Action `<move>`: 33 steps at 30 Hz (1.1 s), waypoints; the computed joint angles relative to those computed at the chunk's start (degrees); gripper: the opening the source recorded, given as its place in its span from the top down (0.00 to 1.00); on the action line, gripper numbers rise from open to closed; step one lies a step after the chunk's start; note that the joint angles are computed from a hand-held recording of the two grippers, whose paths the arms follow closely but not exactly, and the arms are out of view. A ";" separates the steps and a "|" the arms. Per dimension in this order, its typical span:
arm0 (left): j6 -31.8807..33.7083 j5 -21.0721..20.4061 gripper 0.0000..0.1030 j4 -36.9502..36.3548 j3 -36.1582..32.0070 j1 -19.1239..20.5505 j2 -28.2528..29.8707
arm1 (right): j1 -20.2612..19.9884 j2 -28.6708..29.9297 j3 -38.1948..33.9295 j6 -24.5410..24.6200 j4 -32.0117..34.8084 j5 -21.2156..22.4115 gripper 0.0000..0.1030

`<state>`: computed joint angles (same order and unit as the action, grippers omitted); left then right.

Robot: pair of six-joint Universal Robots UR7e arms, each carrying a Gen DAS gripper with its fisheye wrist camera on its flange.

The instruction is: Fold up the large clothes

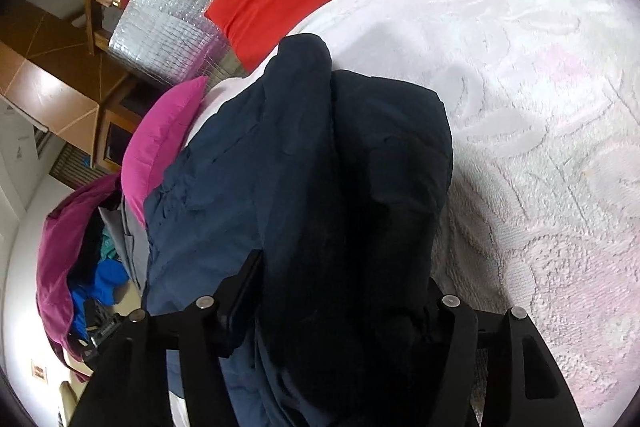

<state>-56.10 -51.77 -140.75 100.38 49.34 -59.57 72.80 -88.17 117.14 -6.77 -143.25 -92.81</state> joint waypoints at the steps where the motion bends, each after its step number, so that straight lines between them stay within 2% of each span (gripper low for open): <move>1: 0.10 -0.14 0.21 -0.25 0.03 -0.19 0.08 | 0.02 0.02 0.13 0.09 -0.23 0.20 0.36; 6: -0.64 -1.20 0.34 -2.80 0.96 -0.42 -0.44 | -0.29 -0.06 0.53 -0.10 -1.02 1.02 0.36; 16: -0.72 1.31 0.30 0.52 -1.34 -0.71 0.99 | -0.43 -0.31 0.95 0.19 -1.52 1.70 0.36; 19: -0.55 1.84 0.40 -0.84 -1.12 -0.96 1.03 | 0.18 -0.07 0.67 0.61 -1.54 0.49 0.36; 21: -0.75 3.07 0.55 -1.55 -0.45 -1.45 0.52 | 0.76 0.03 0.71 0.78 -1.96 -0.49 0.37; 23: 0.12 3.91 0.61 -3.79 0.50 -1.90 -0.02 | 1.07 0.04 0.84 0.85 -2.43 -1.02 0.37; 28: 1.24 3.83 0.68 -4.78 1.39 -2.38 -0.76 | 0.90 -0.56 1.46 1.58 -3.05 -0.52 0.41; 33: 1.32 2.36 0.73 -7.08 3.37 -2.47 -2.24 | 0.87 -1.33 1.85 2.00 -3.42 -0.52 0.49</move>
